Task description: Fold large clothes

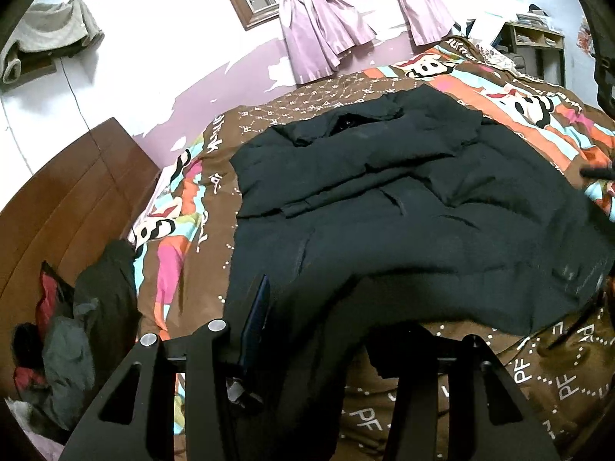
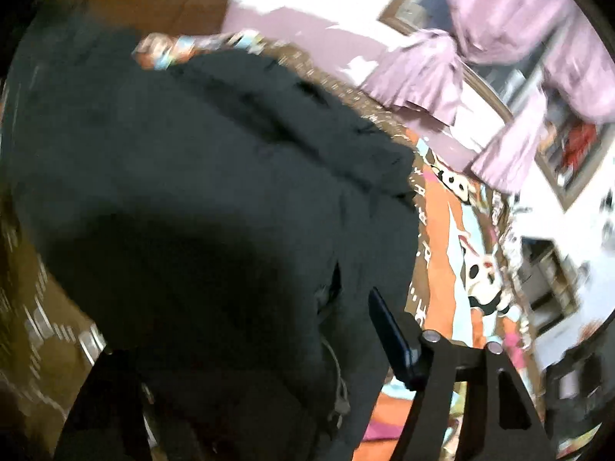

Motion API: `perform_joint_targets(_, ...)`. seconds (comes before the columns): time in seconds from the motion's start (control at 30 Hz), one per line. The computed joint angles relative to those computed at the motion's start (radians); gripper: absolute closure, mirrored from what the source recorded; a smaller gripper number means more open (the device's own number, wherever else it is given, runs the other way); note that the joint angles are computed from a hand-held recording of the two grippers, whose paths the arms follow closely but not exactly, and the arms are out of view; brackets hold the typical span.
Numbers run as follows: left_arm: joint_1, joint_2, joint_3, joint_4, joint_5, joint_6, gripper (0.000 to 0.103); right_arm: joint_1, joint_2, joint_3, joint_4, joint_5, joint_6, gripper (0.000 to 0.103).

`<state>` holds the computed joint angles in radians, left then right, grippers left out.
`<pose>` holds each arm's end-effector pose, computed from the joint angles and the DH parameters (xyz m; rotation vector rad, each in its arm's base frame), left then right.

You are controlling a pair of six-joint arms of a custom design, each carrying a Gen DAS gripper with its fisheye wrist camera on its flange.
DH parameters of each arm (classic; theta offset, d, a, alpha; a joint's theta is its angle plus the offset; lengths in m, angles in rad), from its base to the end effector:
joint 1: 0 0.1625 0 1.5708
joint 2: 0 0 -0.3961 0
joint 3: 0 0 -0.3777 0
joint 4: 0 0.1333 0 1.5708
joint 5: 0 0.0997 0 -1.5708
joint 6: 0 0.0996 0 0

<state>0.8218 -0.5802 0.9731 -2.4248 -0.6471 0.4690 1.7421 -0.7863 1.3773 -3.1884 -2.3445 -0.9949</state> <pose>-0.3863 -0.7280 0.2256 1.0495 1.9548 -0.6653 0.1831 -0.6848 0.2808 0.7054 -1.8892 0.6948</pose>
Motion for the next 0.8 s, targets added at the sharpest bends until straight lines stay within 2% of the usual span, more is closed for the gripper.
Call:
perform_joint_targets(0.03,0.002,0.001,-0.007,0.006,-0.003,-0.001,0.062,0.001,-0.017,-0.033,0.079,0.031,0.086,0.038)
perform_joint_targets(0.1,0.006,-0.001,-0.018,0.014,-0.011,0.001,0.062,0.007,-0.032,-0.089,0.170,0.078,0.191,0.038)
perform_joint_targets(0.13,0.007,-0.001,-0.021,0.012,-0.010,0.009,0.061,0.008,-0.034,-0.128,0.215,0.106,0.231,0.040)
perform_joint_targets(0.2,0.006,-0.005,-0.016,0.001,-0.012,0.035,0.061,0.016,-0.024,-0.189,0.261,0.132,0.260,0.041)
perform_joint_targets(0.33,0.007,-0.028,0.018,-0.002,-0.007,0.094,0.060,0.041,0.017,-0.292,0.282,0.139,0.202,0.045)
perform_joint_targets(0.43,0.010,-0.039,0.041,0.001,0.004,0.096,0.060,0.050,0.030,-0.317,0.273,0.146,0.164,0.045)
perform_joint_targets(0.53,0.008,-0.041,0.052,-0.006,0.022,0.089,0.060,0.060,0.038,-0.300,0.210,0.138,0.092,0.046)
perform_joint_targets(0.6,0.004,-0.044,0.067,-0.033,0.025,0.112,0.063,0.058,0.031,-0.267,0.172,0.138,0.047,0.055)
perform_joint_targets(0.67,-0.002,-0.053,0.090,-0.059,0.015,0.140,0.075,0.058,0.020,-0.224,0.131,0.142,-0.002,0.071)
perform_joint_targets(0.7,-0.004,-0.055,0.095,-0.066,0.014,0.151,0.081,0.056,0.010,-0.202,0.119,0.150,-0.015,0.074)
perform_joint_targets(0.8,-0.010,-0.065,0.122,-0.101,0.009,0.195,0.089,0.054,-0.018,-0.128,0.066,0.155,-0.043,0.084)
